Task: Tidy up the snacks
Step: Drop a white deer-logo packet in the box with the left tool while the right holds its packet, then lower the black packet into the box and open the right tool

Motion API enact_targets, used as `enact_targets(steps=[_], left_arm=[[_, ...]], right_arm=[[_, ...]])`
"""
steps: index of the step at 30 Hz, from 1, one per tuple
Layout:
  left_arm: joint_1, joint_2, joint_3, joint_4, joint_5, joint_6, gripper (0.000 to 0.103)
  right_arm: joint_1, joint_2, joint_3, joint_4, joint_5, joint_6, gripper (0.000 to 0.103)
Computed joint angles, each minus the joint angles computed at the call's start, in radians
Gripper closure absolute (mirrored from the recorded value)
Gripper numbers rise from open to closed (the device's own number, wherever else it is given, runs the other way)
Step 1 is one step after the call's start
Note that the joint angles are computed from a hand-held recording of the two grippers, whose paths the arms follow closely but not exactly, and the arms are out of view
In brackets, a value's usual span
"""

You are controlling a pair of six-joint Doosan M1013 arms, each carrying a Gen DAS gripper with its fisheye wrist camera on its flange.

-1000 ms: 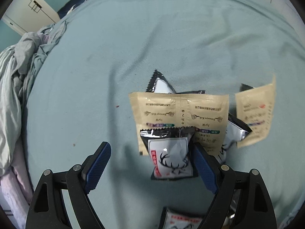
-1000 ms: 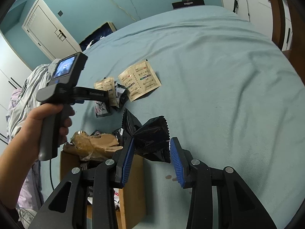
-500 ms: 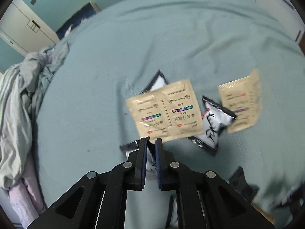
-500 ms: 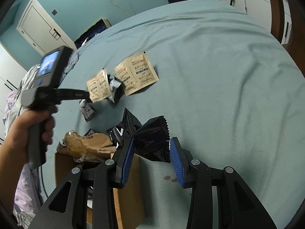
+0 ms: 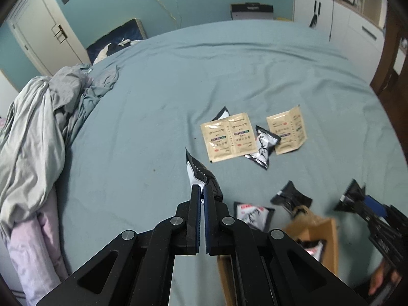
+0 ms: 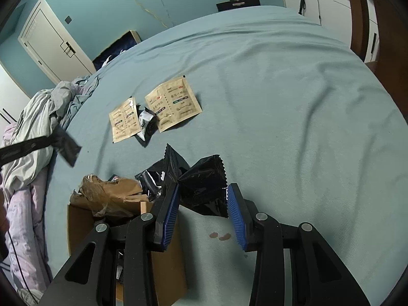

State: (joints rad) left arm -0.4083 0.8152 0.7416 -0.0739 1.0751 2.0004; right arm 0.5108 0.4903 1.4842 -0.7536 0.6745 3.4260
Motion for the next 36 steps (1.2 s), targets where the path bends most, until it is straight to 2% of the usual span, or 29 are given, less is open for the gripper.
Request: enact_targets(steps=[7, 9, 12, 16, 20, 21, 23, 26, 28, 30, 31, 33, 36], left_arm=[[0.037, -0.085, 0.124, -0.175, 0.005, 0.082, 0.101], [0.036, -0.116, 0.184, -0.193, -0.024, 0.125, 0.101], [0.037, -0.174, 0.303, -0.226, -0.12, 0.187, 0.101], [0.057, -0.208, 0.397, -0.34, -0.157, 0.256, 0.101], [0.05, -0.222, 0.456, -0.316, -0.187, 0.323, 0.101], [0.042, -0.224, 0.472, -0.277, -0.205, 0.327, 0.101], [0.032, -0.215, 0.473, -0.222, -0.188, 0.314, 0.101], [0.032, -0.215, 0.475, -0.239, -0.173, 0.329, 0.097], [0.029, -0.227, 0.491, -0.24, -0.194, 0.354, 0.084], [0.028, -0.251, 0.525, -0.262, -0.262, 0.403, 0.031], [0.03, -0.267, 0.548, -0.292, -0.314, 0.431, 0.016], [0.036, -0.284, 0.573, -0.334, -0.376, 0.458, 0.015], [0.042, -0.282, 0.562, -0.309, -0.392, 0.396, 0.015]], right_arm=[[0.002, 0.002, 0.003, -0.023, 0.002, 0.01, 0.066], [0.003, 0.001, 0.006, -0.032, 0.001, 0.017, 0.066], [0.005, -0.006, 0.017, -0.058, -0.007, 0.041, 0.066], [0.01, -0.023, 0.05, -0.112, -0.046, 0.11, 0.066], [0.024, -0.029, 0.058, -0.152, -0.029, 0.136, 0.066], [0.027, -0.029, 0.057, -0.156, -0.021, 0.134, 0.066], [0.032, -0.028, 0.051, -0.168, -0.014, 0.132, 0.066], [0.043, -0.027, 0.045, -0.204, 0.006, 0.139, 0.066], [0.054, -0.024, 0.04, -0.227, 0.027, 0.137, 0.066], [0.065, -0.019, 0.031, -0.242, 0.05, 0.12, 0.066], [0.07, -0.016, 0.024, -0.245, 0.062, 0.103, 0.066], [0.078, -0.008, 0.012, -0.249, 0.078, 0.079, 0.066], [0.084, -0.006, 0.009, -0.257, 0.064, 0.061, 0.066]])
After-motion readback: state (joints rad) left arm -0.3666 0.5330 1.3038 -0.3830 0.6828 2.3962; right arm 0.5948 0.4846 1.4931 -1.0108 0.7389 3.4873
